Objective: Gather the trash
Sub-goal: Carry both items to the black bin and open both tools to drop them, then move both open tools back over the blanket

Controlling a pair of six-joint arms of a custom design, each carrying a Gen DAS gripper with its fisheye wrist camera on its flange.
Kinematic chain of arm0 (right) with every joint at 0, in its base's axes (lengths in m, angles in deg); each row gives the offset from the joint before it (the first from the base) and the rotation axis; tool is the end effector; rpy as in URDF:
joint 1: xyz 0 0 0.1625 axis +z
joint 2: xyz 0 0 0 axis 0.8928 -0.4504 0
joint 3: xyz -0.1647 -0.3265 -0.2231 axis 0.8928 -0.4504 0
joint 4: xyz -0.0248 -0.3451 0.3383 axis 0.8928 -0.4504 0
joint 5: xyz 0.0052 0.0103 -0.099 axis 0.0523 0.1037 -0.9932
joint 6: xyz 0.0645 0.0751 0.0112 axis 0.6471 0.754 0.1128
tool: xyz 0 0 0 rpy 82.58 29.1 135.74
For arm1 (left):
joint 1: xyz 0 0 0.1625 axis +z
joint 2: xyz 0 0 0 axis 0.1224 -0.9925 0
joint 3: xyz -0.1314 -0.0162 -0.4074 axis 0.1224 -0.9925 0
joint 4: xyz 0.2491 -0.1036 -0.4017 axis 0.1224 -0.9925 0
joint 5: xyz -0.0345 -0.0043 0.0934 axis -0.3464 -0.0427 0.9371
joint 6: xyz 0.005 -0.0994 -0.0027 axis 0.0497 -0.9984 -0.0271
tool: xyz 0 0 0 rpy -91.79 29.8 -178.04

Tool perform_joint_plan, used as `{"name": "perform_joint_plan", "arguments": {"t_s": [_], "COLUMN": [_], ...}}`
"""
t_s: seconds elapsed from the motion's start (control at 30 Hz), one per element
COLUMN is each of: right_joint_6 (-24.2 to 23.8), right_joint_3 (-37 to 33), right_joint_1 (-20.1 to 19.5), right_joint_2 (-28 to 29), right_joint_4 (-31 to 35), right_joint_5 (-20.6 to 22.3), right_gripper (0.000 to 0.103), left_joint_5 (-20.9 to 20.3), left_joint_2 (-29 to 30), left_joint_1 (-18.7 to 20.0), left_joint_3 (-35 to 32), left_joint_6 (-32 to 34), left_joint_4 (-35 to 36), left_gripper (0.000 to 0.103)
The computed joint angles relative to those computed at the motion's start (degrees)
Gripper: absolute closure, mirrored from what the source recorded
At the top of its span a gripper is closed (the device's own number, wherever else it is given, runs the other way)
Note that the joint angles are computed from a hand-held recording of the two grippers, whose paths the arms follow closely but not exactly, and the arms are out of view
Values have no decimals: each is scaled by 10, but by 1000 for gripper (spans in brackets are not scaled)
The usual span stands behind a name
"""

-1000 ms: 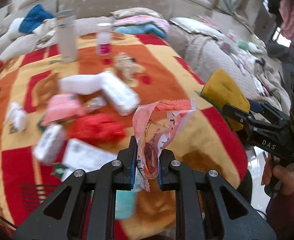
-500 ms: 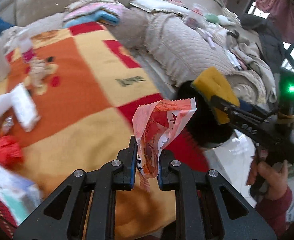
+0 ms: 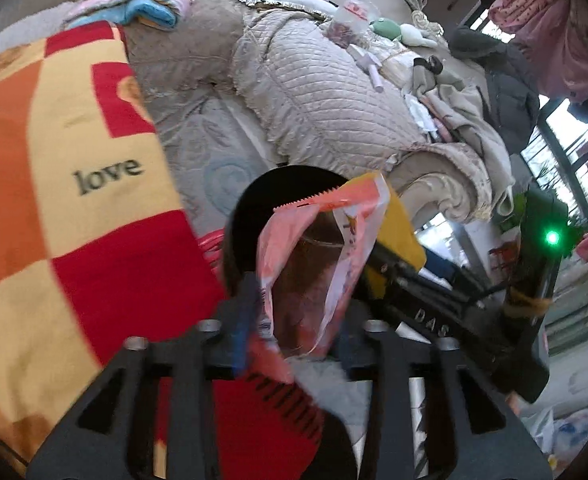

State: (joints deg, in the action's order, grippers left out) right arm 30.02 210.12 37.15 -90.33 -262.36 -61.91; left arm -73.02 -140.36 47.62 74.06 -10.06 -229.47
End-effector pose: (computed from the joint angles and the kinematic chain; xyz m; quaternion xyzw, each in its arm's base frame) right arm 0.1434 -0.4547 0.1096 -0.0758 -0.8524 0.3859 0.3447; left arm -0.1859 -0.5299 0.0970 0.2915 0.9492 -0.0777 0.0893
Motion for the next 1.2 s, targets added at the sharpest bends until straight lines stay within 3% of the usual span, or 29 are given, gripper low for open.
{"name": "perform_joint_plan", "arguments": {"t_s": [0.03,0.07,0.33,0.5,0.87,1.2], "right_joint_6": [4,6,27,16,2,6], "right_joint_3": [2,3,7,-2,-42,-81], "right_joint_1": [-2,-4,-8,13,62,101], "right_joint_2": [-3,-4,-5,7,55,92], "right_joint_4": [1,1,17,13,23,68], "right_joint_5": [0,1,15,8,-2,16], "right_gripper": [26,23,18,18,18,18], "left_joint_5": [-10,-21,-15,31,172,223], "left_joint_2": [6,9,-2,-23,-81,-145], "left_joint_1": [3,8,14,8,0,22], "left_joint_3": [-3,-5,-2,14,56,75], "left_joint_6": [-6,-13,-11,-16,-6,-6], "left_joint_4": [-7,-13,4,0,-26,-14], "left_gripper": [43,41,39,39,39,39]}}
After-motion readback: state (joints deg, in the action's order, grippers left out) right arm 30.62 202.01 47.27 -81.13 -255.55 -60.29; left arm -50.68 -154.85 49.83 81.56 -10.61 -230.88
